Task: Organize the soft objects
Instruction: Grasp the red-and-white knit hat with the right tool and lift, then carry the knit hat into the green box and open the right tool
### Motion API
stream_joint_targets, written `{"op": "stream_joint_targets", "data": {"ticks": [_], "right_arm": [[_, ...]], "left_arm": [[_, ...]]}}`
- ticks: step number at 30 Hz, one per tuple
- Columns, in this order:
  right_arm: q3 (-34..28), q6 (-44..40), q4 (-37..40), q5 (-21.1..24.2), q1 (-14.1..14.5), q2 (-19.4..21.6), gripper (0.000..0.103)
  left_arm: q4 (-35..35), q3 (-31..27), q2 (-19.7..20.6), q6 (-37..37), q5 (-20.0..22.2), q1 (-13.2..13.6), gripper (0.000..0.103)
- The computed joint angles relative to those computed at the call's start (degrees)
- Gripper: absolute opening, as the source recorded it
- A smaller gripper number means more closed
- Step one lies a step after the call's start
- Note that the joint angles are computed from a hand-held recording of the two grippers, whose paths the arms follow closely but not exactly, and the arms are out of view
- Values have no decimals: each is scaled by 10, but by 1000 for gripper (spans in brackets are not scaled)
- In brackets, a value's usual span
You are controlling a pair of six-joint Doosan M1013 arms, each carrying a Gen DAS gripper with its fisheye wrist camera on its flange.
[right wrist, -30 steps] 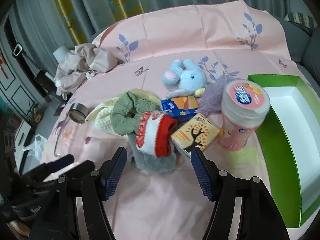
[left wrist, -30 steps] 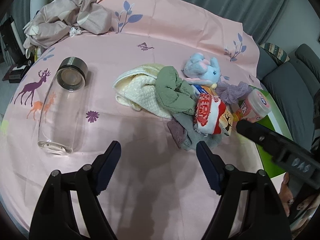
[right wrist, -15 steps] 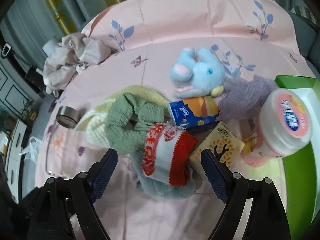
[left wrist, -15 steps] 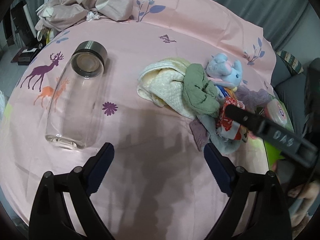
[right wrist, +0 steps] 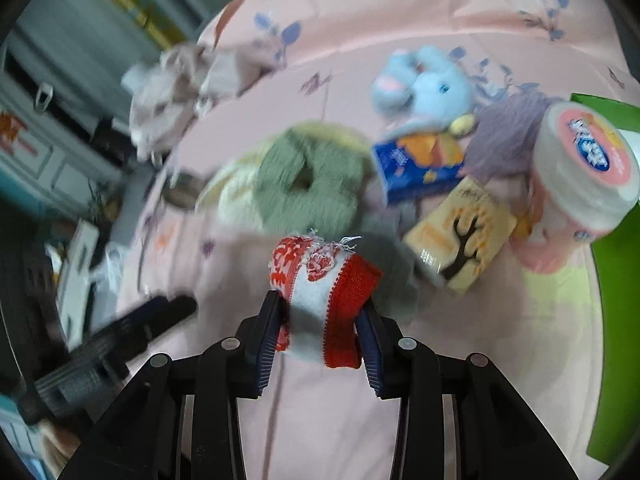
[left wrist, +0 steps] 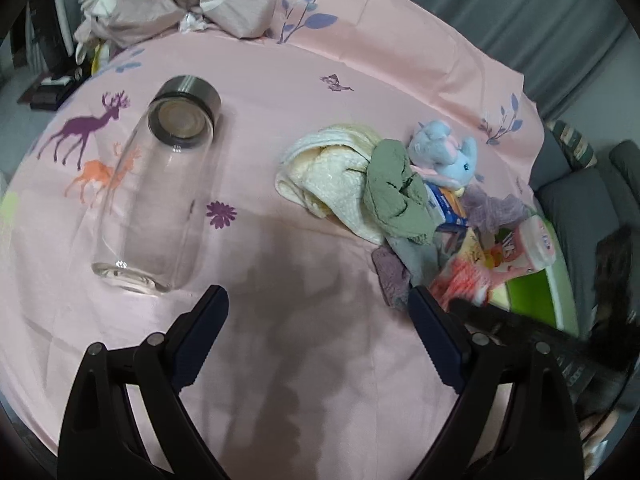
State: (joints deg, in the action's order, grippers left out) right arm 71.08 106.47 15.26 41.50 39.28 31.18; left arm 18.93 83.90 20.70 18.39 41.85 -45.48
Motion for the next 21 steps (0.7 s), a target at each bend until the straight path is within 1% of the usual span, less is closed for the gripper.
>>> {"op": "stream_joint_targets", "data": {"ticks": [1, 3, 4, 5, 6, 7, 8, 10, 12, 15, 16, 17, 18, 19, 20, 21], "right_arm": [[-13, -4, -16, 30, 5, 7, 39], [-29, -5, -19, 63, 8, 19, 40], [-40, 4, -24, 85, 10, 27, 44], [-45, 10, -28, 92, 10, 30, 51], [-43, 17, -34, 86, 11, 29, 56], [-39, 21, -38, 78, 11, 25, 65], [-32, 28, -42, 66, 11, 19, 72], [-20, 52, -64, 49, 10, 9, 74], [-4, 81, -83, 30, 7, -2, 74], [8, 60, -37, 10, -4, -7, 74], [12, 46, -20, 6, -6, -8, 74], [14, 34, -9, 4, -7, -9, 70], [13, 8, 18, 6, -9, -6, 67], [8, -8, 39, 12, -11, -2, 57], [8, -13, 50, 15, -12, 1, 49], [3, -9, 55, 24, -13, 6, 47]], "left_arm": [[-11, 2, -1, 5, -7, 2, 91], [-25, 1, 0, 12, -8, 2, 91], [-31, -2, 2, 20, -4, 1, 91], [-37, -5, 4, 29, 0, 1, 91], [-44, -6, 6, 39, 2, 1, 91], [-54, -8, 7, 52, 0, 1, 91], [-62, -8, 8, 62, -4, 1, 91], [-77, -7, 9, 77, -12, 2, 91], [-98, -6, 10, 97, -21, 3, 91], [-130, -4, 10, 129, -41, 5, 89], [-149, -3, 11, 152, -53, 4, 88], [-166, -4, 13, 172, -57, 4, 84], [-180, -7, 16, 191, -60, 3, 80], [-206, -7, 18, 215, -69, 4, 73], [-217, -9, 21, 221, -70, 4, 66], [-230, -9, 24, 227, -74, 5, 62]]}}
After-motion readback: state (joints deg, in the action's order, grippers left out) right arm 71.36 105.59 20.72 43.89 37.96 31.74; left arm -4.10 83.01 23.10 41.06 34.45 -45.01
